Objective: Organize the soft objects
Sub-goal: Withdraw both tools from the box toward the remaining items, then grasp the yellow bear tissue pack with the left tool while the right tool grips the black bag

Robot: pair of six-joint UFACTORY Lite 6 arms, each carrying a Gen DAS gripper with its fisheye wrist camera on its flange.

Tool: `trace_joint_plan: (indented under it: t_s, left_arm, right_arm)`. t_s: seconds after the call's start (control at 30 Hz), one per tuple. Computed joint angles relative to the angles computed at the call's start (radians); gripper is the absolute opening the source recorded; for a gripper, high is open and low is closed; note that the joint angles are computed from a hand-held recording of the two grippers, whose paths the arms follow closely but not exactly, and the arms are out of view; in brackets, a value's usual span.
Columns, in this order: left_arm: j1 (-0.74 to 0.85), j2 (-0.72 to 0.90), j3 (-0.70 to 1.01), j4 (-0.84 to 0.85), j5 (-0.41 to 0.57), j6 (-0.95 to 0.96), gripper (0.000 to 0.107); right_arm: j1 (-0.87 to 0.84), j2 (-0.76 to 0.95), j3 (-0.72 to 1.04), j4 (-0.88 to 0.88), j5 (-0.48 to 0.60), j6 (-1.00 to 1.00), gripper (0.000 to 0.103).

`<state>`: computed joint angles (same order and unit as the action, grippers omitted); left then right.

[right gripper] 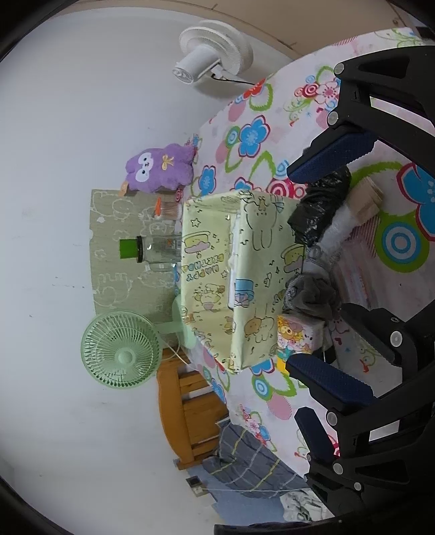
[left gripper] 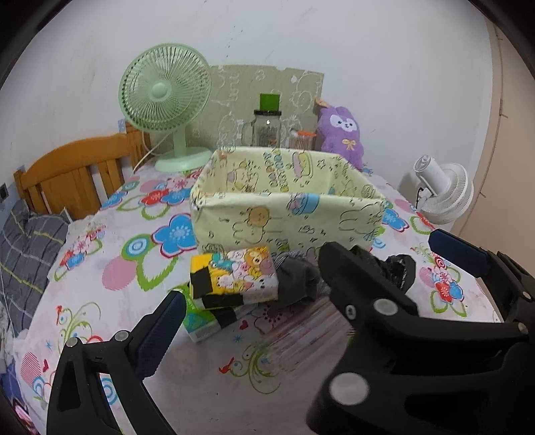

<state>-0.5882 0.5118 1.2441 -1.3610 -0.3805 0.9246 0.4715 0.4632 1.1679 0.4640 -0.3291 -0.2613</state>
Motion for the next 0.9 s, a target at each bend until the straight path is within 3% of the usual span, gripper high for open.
trace_joint_plan:
  t_s: [0.37, 0.7, 0.9]
  left_arm:
    - [0.057, 0.116, 0.098, -0.129, 0.043, 0.138, 0.096]
    - [0.081, 0.205, 0.209, -0.284, 0.021, 0.340, 0.091]
    - [0.098, 0.232, 0.246, -0.288, 0.052, 0.362, 0.091]
  right_arm:
    - [-0.017, 0.124, 0.114, 0.025, 0.054, -0.027, 0.102]
    - [-0.038, 0.238, 0.249, 0.024, 0.137, -0.025, 0.096]
    - [-0.059, 0.291, 0.323, -0.158, 0.199, 0.168, 0.093]
